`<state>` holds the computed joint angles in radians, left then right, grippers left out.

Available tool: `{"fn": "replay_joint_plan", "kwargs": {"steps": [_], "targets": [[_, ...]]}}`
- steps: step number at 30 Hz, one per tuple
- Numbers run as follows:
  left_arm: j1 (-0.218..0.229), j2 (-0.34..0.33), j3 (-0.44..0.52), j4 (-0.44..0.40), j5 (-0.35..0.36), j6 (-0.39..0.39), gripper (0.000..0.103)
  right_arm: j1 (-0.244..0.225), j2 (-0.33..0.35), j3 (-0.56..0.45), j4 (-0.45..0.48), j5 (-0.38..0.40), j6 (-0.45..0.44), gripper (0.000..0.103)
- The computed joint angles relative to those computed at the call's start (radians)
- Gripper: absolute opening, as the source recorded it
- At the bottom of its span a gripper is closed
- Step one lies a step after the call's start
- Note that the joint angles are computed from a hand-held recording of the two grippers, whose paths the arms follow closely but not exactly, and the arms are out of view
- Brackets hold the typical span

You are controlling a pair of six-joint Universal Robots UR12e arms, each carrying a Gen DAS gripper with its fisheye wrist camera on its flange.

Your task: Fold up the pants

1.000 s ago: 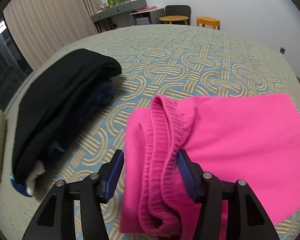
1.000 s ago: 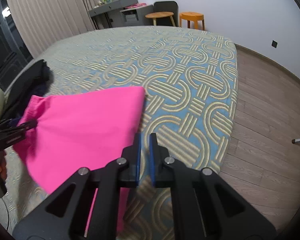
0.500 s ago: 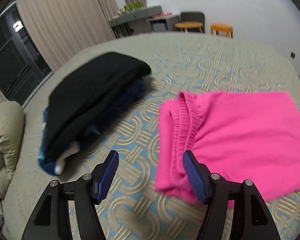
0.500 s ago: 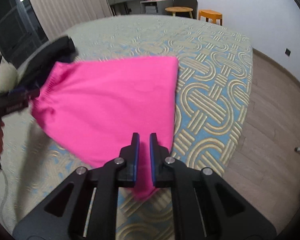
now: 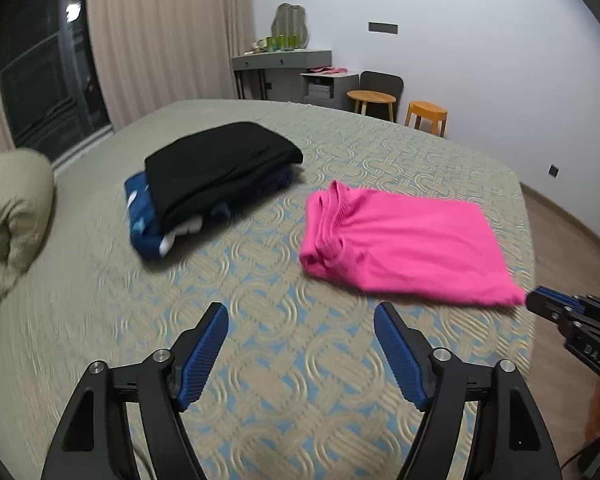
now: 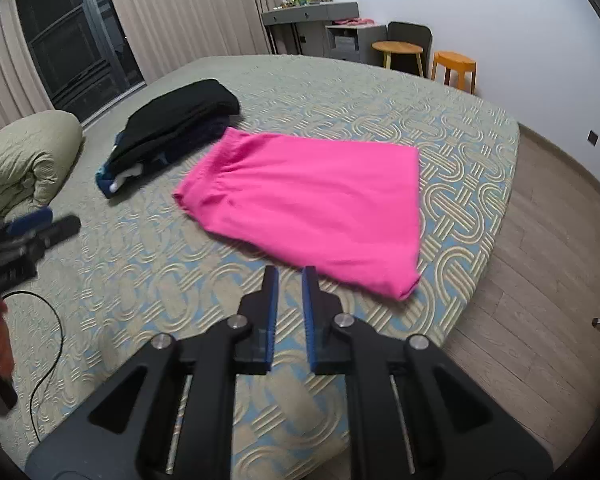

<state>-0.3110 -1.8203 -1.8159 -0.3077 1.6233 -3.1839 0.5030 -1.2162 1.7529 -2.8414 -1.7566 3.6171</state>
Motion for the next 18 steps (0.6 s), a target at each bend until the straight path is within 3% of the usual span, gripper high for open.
{"fn": "replay_joint_plan", "kwargs": {"steps": [3,8,14,18], "targets": [[-0.006,0.032,-0.042,0.009,0.0,0.001,0.082,0.037,-0.015,0.005,0.002,-0.066,0.022,0.038],[-0.027,0.07,-0.086,0.006,0.034,0.042,0.083,0.077,-0.04,0.016,0.027,-0.105,0.043,0.039],[-0.026,0.113,-0.134,0.046,0.008,0.012,0.083,0.104,-0.055,0.016,0.065,-0.143,0.053,0.039],[-0.031,0.128,-0.148,0.034,0.014,-0.009,0.084,0.125,-0.056,0.008,0.081,-0.18,0.045,0.049]]}}
